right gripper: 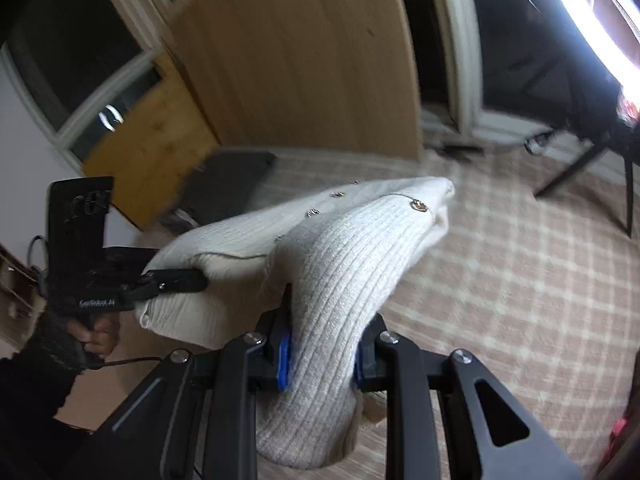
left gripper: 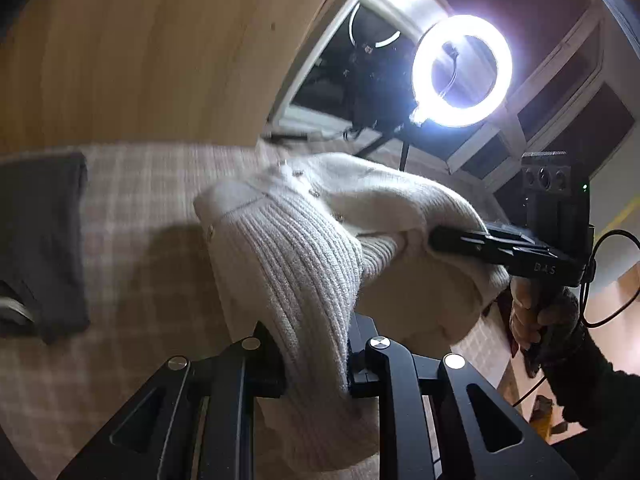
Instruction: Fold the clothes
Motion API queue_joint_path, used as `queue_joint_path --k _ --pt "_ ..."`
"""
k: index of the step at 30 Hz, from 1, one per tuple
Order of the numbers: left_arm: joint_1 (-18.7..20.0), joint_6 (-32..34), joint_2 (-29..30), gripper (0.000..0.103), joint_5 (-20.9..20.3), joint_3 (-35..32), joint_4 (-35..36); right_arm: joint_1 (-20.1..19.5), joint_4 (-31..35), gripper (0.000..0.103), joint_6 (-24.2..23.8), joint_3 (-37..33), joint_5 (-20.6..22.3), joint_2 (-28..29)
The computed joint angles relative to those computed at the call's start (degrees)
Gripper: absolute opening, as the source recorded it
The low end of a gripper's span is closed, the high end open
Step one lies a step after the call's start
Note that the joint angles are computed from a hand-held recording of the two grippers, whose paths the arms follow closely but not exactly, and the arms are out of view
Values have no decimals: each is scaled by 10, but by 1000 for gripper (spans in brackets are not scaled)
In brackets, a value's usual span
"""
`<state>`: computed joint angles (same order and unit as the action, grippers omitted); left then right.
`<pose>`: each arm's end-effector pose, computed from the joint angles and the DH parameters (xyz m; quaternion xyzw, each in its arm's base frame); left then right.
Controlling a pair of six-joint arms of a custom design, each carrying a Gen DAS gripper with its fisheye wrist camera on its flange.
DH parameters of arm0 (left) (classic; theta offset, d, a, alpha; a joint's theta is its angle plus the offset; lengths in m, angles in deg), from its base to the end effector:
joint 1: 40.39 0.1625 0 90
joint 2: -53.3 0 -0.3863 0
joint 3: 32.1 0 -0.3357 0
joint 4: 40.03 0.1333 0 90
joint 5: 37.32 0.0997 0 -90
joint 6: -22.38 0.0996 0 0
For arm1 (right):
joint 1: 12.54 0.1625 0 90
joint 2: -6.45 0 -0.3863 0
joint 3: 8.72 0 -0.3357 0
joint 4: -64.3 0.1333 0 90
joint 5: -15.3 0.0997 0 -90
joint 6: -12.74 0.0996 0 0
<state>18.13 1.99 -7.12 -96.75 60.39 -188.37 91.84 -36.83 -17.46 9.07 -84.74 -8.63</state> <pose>-0.1578 -0.6099 0.2874 0.0311 0.9408 -0.3094 0.1350 0.3163 -0.7668 0.1647 0.3709 -0.9217 0.0604 0.0965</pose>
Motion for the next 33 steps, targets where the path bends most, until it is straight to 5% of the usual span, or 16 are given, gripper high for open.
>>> queue_joint_path --k 7,14,18,24,27,33 --pt "-6 2 64 18 52 -12 43 -25 -22 22 11 47 -47 -6" --pt "-21 11 38 18 91 -12 72 -25 -32 22 -13 73 -51 -12" --pt "2 -12 39 18 66 1 99 -27 -34 22 -25 94 -65 -17" --pt "28 -30 76 19 -37 0 37 -41 45 26 -14 16 -80 12" --pt "22 -29 89 19 -11 -7 58 -48 114 33 -9 -53 -89 38" --pt "11 -57 43 31 -1 16 98 -54 106 40 1 38 -104 -24"
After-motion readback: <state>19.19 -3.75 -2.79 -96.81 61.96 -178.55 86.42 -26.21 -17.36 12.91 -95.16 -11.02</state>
